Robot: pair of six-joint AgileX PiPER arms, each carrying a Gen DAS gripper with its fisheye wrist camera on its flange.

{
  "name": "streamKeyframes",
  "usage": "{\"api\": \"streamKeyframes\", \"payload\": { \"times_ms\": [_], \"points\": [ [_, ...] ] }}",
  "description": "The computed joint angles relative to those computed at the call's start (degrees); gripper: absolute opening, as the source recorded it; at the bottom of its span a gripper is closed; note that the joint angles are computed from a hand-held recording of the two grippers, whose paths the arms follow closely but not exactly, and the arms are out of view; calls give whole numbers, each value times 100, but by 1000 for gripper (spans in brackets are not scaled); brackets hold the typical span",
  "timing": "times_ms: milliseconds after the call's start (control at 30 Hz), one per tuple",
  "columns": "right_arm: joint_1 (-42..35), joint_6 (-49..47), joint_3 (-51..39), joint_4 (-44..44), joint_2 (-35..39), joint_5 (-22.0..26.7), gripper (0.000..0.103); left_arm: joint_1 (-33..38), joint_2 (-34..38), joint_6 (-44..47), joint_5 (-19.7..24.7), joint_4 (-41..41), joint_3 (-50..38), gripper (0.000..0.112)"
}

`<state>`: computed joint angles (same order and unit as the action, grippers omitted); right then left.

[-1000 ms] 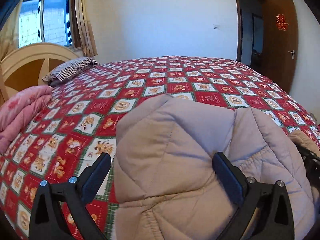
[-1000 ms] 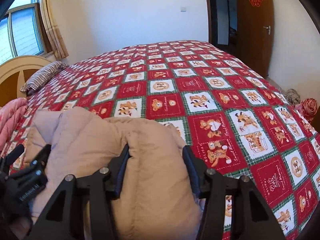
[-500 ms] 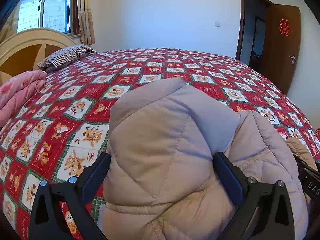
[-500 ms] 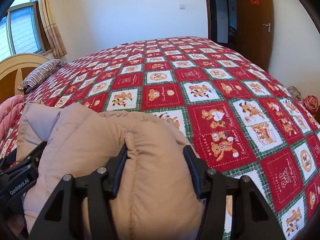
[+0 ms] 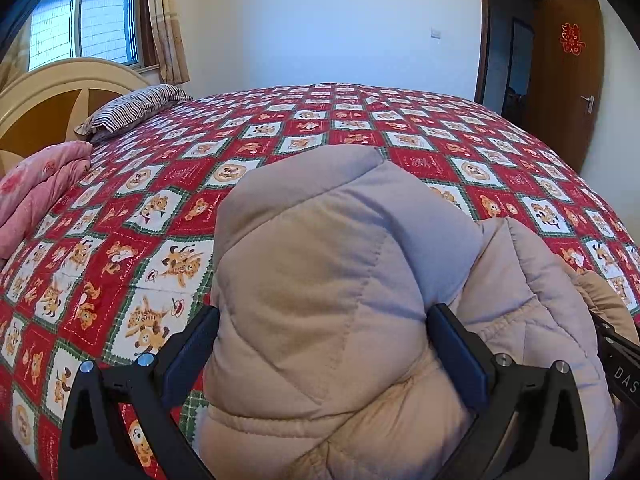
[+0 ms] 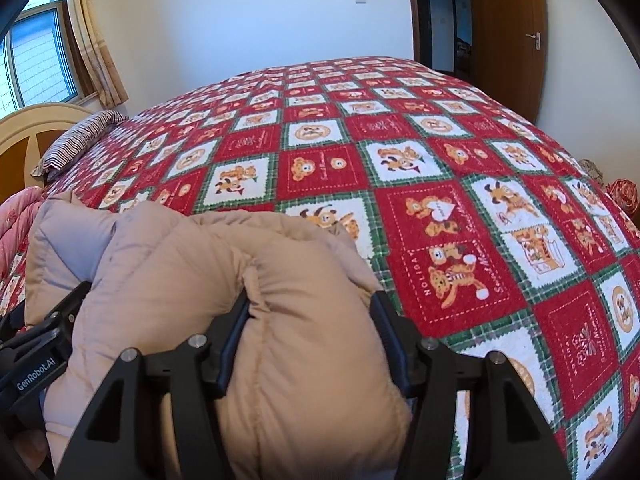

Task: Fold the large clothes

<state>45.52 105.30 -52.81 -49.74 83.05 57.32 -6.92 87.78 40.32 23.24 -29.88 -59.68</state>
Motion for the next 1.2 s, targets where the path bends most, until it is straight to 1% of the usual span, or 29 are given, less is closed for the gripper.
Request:
{"api": "streamKeyframes", "payload": {
  "times_ms": [400, 933, 1200],
  "points": [
    [-165, -103, 30, 176, 60, -191, 64, -122, 92, -457, -132, 546, -25, 102],
    [-353, -400, -54, 455, 187, -271, 69, -309, 194, -1166, -171, 1318, -108, 103],
    [-436, -503, -58, 539, 195, -330, 70, -364, 217, -1365, -228, 1538, -108, 103]
  ]
}}
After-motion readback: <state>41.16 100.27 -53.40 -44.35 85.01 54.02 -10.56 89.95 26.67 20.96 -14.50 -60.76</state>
